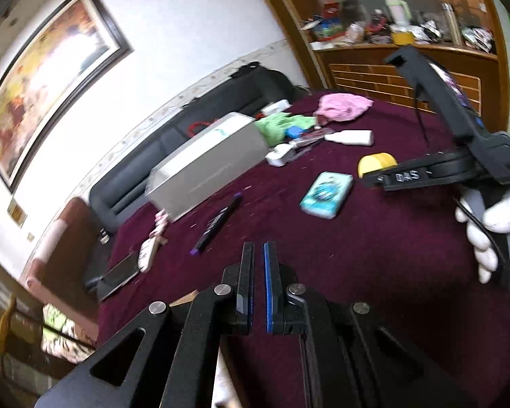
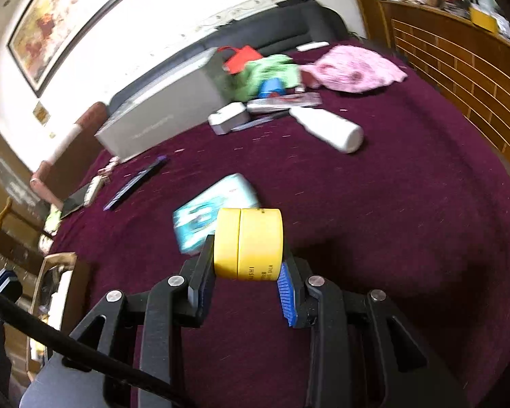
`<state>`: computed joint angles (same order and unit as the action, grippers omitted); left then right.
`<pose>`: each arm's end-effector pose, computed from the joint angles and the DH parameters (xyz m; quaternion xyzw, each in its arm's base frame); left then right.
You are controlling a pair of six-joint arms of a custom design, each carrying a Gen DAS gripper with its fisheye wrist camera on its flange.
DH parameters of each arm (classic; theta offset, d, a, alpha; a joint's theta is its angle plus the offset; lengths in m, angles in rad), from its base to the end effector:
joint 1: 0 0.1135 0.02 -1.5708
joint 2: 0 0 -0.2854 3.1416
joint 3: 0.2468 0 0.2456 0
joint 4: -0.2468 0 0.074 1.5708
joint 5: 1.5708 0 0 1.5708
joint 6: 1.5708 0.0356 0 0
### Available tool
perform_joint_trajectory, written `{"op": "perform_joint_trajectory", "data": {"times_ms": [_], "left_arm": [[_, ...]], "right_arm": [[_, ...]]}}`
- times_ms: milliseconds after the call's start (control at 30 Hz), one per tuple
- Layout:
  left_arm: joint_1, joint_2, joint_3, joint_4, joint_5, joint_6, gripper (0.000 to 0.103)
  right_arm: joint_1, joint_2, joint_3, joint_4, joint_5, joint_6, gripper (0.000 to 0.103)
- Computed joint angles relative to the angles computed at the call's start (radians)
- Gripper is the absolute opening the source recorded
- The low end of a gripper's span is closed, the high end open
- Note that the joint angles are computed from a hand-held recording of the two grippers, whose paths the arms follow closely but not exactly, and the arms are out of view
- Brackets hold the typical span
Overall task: Organize objects
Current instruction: 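Carry the yellow tape roll to the tray with the right gripper, then set the tape roll in the tray and open the right gripper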
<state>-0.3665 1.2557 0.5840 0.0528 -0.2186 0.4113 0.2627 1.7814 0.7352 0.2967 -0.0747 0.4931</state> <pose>0.2305 -0.0802 0.2205 0.2888 0.8365 0.1071 0.4532 0.3190 0.0885 0.1419 0.0905 0.9119 0.1790 0.3581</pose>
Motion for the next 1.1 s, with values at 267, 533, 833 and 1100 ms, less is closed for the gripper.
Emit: {"op": "perform_joint_trajectory", "data": {"times_ms": [267, 533, 833, 1100], "left_arm": [[0.379, -0.242, -0.109, -0.095, 0.268, 0.057, 0.003], [0.932, -0.124, -0.141, -0.115, 0.652, 0.2, 0.004], [1.133, 0.1, -0.148, -0.029, 0.754, 0.288, 0.004], [1.182, 0.177, -0.15, 0.014, 0.823, 0.272, 0.005]], "right_arm": [[0.283, -0.127, 0.003, -0.082, 0.107, 0.058, 0.03], [0.528, -0.039, 0.137, -0.121, 0.057, 0.138, 0.03], [0.681, 0.169, 0.338, -0.199, 0.072, 0.14, 0.031], [0.742, 0.27, 0.467, -0.311, 0.128, 0.103, 0.031]]}}
